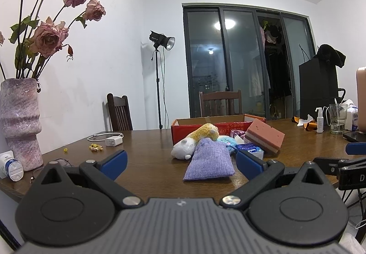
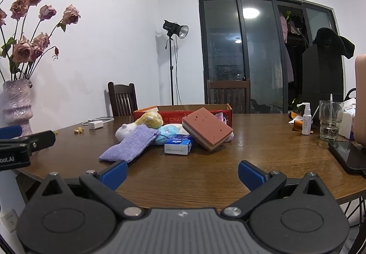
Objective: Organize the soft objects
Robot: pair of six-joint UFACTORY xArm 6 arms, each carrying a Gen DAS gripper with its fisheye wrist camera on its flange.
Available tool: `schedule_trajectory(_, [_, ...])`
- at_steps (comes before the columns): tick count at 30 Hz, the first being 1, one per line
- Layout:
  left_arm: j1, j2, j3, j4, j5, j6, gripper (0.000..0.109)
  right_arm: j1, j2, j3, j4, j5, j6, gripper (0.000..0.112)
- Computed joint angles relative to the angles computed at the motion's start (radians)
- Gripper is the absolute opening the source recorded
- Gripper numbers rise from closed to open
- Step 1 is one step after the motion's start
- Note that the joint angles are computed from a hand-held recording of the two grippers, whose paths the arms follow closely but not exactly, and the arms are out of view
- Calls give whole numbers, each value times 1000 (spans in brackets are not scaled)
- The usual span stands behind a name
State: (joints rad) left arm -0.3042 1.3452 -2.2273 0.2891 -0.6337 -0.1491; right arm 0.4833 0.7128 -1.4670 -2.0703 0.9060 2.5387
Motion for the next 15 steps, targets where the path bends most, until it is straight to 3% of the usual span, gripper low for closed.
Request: schedule_trajectory(15, [3,5,-11,10,13,-15,103,2,-2,2,17,12,-10,103])
